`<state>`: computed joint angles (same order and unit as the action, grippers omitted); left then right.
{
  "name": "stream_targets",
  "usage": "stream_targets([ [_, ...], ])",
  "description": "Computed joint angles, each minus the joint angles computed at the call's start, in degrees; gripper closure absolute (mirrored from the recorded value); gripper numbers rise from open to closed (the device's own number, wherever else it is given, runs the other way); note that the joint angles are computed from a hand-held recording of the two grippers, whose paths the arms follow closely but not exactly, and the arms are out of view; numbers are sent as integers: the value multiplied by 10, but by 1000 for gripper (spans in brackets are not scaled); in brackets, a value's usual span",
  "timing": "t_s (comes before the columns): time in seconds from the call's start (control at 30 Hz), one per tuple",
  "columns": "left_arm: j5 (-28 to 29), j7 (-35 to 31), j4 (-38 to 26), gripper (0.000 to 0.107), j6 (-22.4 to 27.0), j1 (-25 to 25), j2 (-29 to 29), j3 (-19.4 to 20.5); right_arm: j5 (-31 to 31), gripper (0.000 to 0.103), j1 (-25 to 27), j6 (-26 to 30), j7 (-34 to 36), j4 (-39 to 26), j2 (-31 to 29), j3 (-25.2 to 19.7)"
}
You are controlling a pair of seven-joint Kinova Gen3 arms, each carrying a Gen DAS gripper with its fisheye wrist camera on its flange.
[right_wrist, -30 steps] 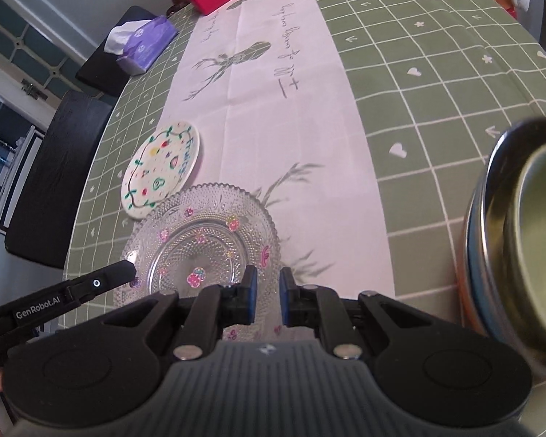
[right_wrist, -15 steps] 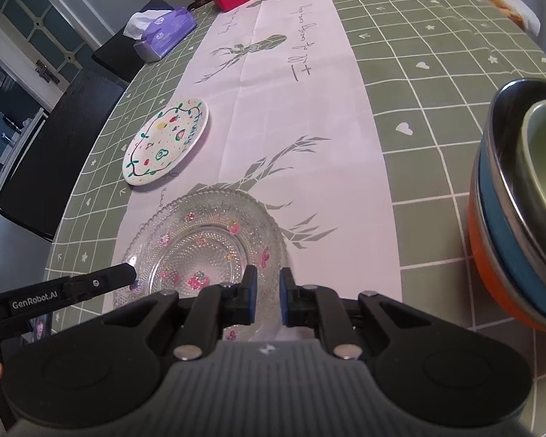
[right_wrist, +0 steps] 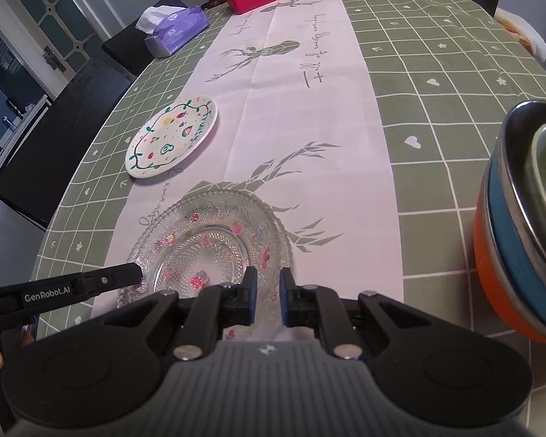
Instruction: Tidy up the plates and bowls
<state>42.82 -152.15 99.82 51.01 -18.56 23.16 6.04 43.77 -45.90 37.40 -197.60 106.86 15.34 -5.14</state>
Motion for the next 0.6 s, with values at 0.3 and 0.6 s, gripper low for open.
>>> stream_targets([
  [0.3,5,-31,14,92,-20,3,-7,3,5,93,-12,48,32,-23,16,-4],
  [0.6,-1,-22,-8,86,11,-1,2,1,13,91,-10,31,8,-8,3,1],
])
